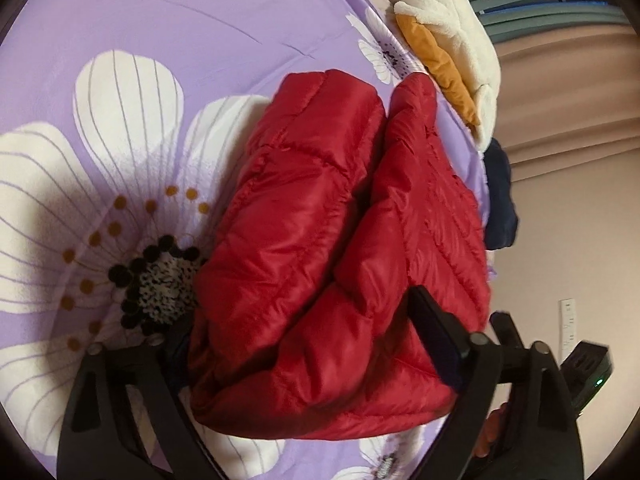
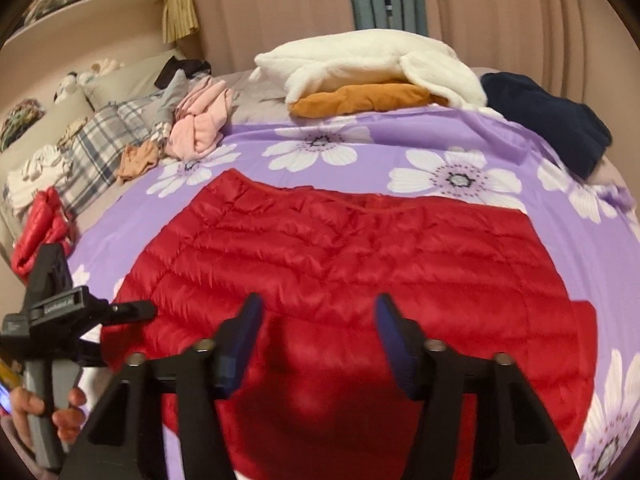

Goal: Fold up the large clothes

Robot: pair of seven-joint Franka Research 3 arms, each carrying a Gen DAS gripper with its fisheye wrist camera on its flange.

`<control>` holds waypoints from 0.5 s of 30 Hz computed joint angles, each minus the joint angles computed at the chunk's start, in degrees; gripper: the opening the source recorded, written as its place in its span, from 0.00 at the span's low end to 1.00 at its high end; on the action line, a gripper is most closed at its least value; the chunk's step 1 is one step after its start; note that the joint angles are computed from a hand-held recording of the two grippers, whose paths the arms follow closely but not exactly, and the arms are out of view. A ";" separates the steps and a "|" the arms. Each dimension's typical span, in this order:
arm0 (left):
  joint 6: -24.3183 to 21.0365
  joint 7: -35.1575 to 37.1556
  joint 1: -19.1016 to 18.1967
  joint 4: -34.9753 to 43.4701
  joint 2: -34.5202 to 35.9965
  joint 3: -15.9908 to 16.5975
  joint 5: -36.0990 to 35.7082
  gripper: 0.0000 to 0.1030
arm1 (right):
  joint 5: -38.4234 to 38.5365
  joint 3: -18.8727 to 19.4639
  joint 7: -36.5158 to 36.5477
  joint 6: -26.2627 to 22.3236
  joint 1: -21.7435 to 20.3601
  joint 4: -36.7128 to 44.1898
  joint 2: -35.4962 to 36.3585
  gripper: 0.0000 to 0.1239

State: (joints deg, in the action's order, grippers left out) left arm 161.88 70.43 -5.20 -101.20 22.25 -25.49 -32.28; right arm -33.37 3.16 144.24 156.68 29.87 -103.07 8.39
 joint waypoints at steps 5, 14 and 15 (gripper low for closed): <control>-0.26 -6.30 -3.88 0.07 -0.51 4.44 8.30 0.75 | 2.24 -0.23 -1.84 -2.92 0.57 3.37 3.49 0.25; -3.02 -18.05 -10.68 2.01 -1.90 11.37 29.72 0.59 | 5.61 -1.69 -6.47 -4.43 2.13 4.76 6.40 0.23; -3.35 -19.39 -11.50 2.37 -2.19 12.06 32.36 0.58 | 6.30 -1.64 -6.97 -4.38 2.04 4.66 6.28 0.23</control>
State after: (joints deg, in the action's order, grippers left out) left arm 158.53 51.04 -16.70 -98.83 20.05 -13.43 0.07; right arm -27.07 1.53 137.28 152.30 31.90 -98.41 14.67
